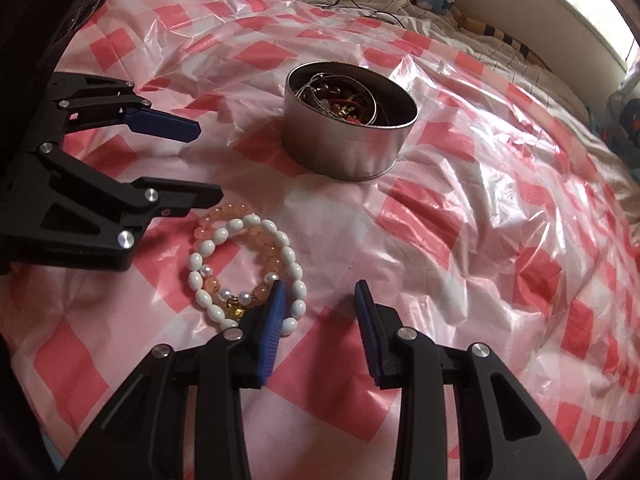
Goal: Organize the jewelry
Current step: 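Move both open tools to the white pearl and peach bead bracelets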
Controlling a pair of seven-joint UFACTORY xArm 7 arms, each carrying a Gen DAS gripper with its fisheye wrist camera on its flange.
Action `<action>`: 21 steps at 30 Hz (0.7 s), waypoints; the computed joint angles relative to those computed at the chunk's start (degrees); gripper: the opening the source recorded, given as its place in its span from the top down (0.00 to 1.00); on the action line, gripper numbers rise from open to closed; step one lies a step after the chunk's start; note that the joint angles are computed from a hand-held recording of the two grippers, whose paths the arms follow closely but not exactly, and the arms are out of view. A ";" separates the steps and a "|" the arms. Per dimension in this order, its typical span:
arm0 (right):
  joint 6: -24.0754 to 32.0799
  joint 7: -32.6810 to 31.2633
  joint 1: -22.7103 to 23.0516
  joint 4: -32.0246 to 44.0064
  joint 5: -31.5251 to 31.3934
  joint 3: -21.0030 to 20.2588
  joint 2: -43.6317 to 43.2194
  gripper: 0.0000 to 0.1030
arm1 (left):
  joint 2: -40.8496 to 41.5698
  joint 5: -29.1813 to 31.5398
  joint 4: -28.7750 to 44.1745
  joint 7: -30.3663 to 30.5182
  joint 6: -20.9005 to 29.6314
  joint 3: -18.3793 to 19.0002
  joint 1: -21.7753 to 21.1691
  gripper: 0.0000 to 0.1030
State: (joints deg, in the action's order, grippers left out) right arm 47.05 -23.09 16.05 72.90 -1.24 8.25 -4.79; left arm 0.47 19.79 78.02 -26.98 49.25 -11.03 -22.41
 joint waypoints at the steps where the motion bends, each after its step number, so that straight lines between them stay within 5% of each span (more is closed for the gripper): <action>1: -1.23 2.23 -0.33 -0.48 -3.41 0.30 -0.15 0.60 | 0.00 0.85 0.00 0.23 0.11 -0.15 -0.17 0.46; 5: -0.23 4.69 -1.64 0.96 -1.99 -1.14 0.22 0.61 | 0.85 9.20 1.57 -1.89 5.70 -0.46 -1.12 0.46; 9: 4.66 -0.58 -2.25 3.89 10.61 -2.69 1.03 0.61 | -2.05 -1.07 -1.56 0.89 -2.85 0.60 0.32 0.46; 13: 6.24 -0.65 -2.42 4.45 10.67 -2.03 1.95 0.61 | -1.15 -7.87 -1.67 6.02 -5.57 -0.12 0.33 0.46; 21: 6.62 0.82 -3.19 5.01 10.80 -2.30 2.50 0.69 | 0.87 3.37 0.38 2.56 0.87 -0.43 -1.55 0.46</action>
State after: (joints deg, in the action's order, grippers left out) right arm 53.66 -22.28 12.86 77.90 9.56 5.96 -2.29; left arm 1.34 23.16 78.40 -24.42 50.12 -11.45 -23.96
